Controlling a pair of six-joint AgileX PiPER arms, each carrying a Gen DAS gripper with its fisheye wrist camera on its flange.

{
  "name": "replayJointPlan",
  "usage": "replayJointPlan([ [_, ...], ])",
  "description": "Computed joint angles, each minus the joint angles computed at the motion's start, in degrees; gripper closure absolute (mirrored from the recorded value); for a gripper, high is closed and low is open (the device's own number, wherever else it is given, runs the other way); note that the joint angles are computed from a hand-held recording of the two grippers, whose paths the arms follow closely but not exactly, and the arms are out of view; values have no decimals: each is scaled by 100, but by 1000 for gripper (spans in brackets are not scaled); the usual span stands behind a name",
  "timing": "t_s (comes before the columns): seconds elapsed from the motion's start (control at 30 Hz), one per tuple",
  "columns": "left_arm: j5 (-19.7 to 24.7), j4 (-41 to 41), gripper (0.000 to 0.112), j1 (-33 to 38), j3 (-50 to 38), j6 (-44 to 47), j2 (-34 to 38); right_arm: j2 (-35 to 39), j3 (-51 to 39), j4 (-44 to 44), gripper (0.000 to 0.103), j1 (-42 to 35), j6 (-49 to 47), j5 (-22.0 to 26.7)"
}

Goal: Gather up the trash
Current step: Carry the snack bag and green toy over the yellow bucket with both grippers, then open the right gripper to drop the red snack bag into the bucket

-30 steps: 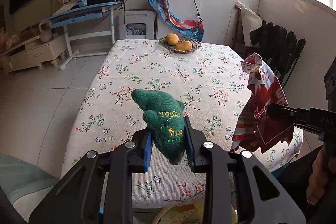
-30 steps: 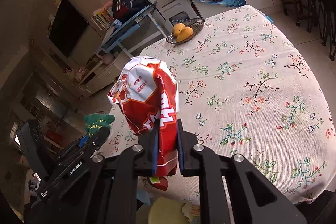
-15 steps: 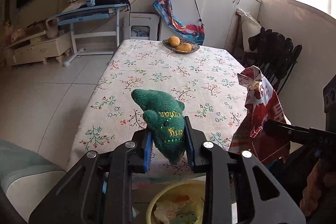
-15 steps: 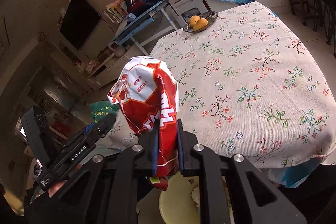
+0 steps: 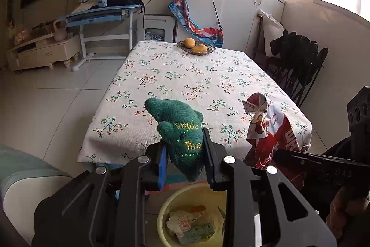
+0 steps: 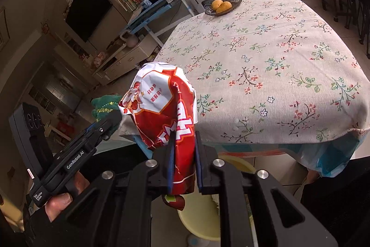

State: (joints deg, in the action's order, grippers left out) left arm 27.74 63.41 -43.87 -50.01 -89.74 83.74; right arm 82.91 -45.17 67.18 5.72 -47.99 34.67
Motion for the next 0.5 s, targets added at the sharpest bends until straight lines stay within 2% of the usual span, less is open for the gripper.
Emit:
replayJointPlan([
  [0.5, 355, 59, 87, -474, 212, -180, -178, 182, 120, -1194, 87, 600, 1114, -64],
])
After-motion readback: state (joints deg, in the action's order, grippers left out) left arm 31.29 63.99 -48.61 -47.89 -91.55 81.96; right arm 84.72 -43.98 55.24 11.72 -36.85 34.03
